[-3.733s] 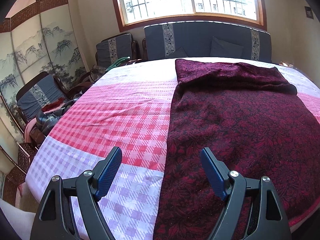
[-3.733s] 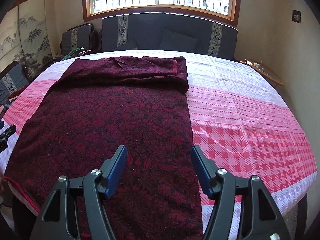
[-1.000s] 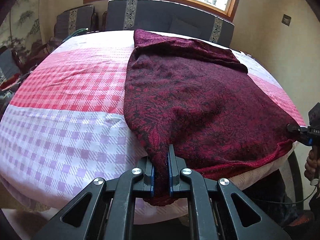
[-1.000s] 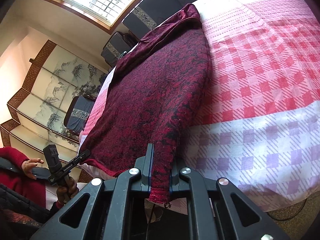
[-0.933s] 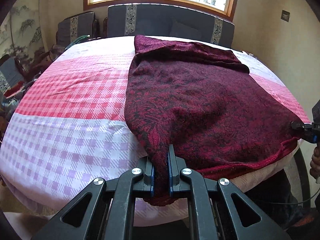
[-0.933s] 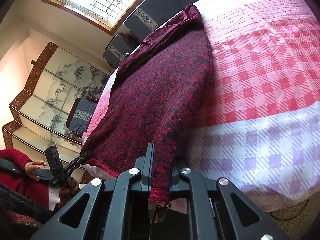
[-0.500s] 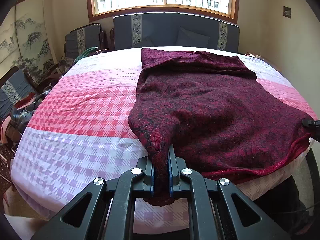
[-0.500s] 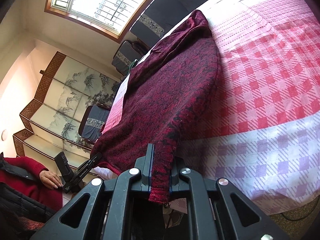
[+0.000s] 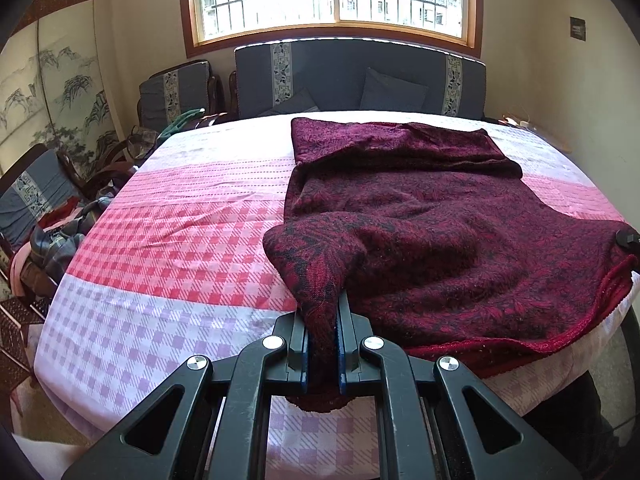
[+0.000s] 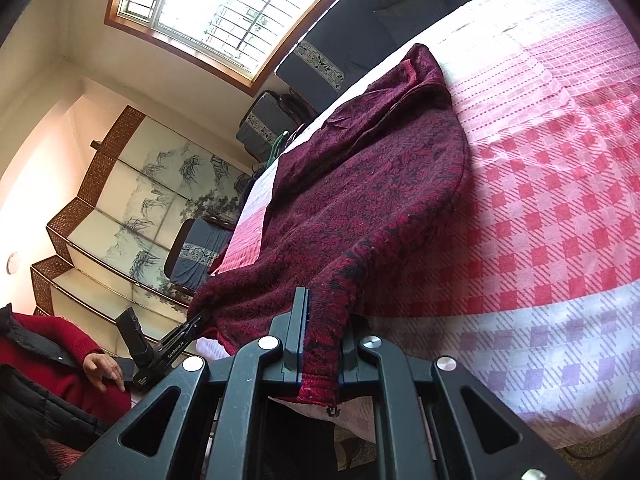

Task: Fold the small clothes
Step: 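Lift the hem with both tools and fold it toward the collar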

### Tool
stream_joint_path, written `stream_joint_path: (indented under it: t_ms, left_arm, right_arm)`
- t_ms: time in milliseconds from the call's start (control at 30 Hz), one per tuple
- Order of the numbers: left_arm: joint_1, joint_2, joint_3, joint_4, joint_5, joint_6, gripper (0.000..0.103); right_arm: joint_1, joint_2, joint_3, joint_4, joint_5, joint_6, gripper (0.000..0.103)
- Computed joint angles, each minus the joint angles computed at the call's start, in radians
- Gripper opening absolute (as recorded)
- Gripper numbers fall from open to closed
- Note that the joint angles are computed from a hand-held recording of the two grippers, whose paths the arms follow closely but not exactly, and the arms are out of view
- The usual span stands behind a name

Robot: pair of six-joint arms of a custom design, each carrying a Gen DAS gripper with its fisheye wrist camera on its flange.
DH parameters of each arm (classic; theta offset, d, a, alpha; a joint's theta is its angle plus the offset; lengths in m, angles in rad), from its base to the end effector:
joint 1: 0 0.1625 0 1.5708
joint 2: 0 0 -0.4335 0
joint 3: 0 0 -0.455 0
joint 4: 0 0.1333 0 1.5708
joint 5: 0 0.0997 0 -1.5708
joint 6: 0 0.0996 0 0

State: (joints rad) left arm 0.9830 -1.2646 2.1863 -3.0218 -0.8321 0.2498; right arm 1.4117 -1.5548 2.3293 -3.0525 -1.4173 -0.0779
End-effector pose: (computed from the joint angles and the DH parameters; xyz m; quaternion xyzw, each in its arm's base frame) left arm -0.1266 -0.5513 0.2001 0.2798 0.8607 -0.2991 0.3024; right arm 0.0719 -0.4895 0.2677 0.0114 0.9357 -0.3513 0.0306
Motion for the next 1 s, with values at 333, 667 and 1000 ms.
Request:
stream_joint_path:
  t_ms: [333, 667, 1000]
  left_arm:
    - [-0.003, 0.018, -0.023, -0.008, 0.018, -0.002, 0.010]
    - [0.001, 0.032, -0.049, -0.011, 0.022, -0.002, 0.010]
    - [0.006, 0.035, -0.057, -0.010, 0.022, 0.003, 0.010]
  right_arm:
    - [0.035, 0.014, -0.034, 0.001, -0.016, -0.018, 0.010]
    - [0.056, 0.026, -0.066, -0.002, -0.023, -0.025, 0.010]
    - [0.071, 0.035, -0.084, -0.001, -0.035, -0.031, 0.010]
